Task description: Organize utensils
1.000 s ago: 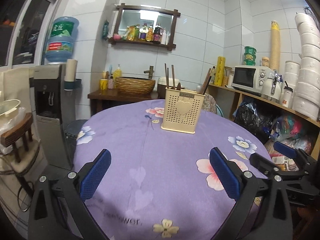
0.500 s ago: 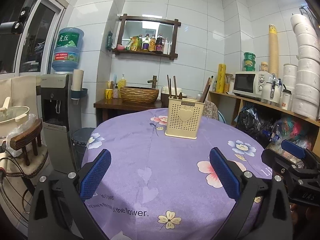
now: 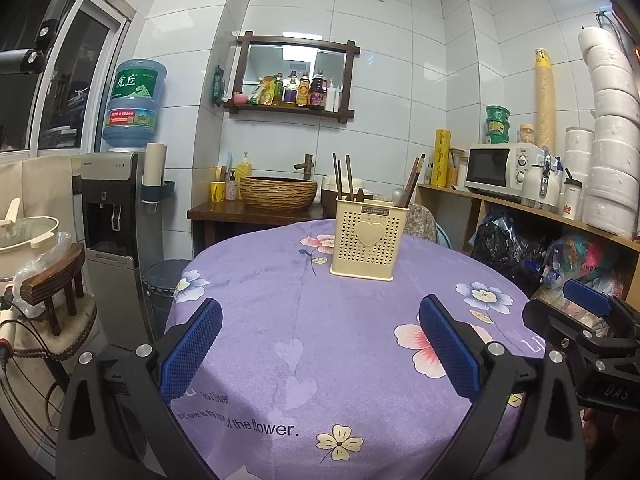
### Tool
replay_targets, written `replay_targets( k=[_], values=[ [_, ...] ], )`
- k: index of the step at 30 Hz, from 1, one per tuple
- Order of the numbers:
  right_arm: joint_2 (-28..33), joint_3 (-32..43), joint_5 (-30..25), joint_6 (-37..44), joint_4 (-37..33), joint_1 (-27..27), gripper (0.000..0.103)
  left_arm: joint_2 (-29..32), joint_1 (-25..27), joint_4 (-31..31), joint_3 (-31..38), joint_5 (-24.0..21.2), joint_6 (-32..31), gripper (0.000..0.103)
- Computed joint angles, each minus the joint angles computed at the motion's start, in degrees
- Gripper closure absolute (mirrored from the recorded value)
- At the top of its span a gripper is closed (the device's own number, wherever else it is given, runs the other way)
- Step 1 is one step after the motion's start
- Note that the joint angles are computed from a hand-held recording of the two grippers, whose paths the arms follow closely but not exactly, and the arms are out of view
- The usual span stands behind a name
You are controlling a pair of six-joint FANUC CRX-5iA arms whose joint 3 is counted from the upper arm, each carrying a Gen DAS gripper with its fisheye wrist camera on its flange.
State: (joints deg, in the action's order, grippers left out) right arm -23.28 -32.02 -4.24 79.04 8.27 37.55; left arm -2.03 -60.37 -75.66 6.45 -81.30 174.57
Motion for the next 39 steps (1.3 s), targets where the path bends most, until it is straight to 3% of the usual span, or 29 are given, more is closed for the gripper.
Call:
replay_targets(
  k=[5, 15, 29, 39],
  values=[
    [-0.12, -0.48, 0.43, -1.54, 1.59, -0.04, 0.006, -0.02, 0.07, 0.14, -0.01, 0.06, -0.06, 0.005],
    [-0.10, 1.05, -1.10, 2.89, -2.66, -0.19, 0.006, -0.04, 0.03, 0.02, -0.06, 0.02, -0.06, 0.005],
    [-0.11, 0.45, -0.46, 1.10, -0.78, -0.21, 0.006, -0.25, 0.09, 0.11, -0.21, 0.13, -0.22, 0.005],
    [-0.07, 1.93, -2.00, 6.11, -5.78, -0.35, 0.006, -0.58, 0.22, 0.02, -0.54, 0.17, -0.24, 0.005]
  ],
)
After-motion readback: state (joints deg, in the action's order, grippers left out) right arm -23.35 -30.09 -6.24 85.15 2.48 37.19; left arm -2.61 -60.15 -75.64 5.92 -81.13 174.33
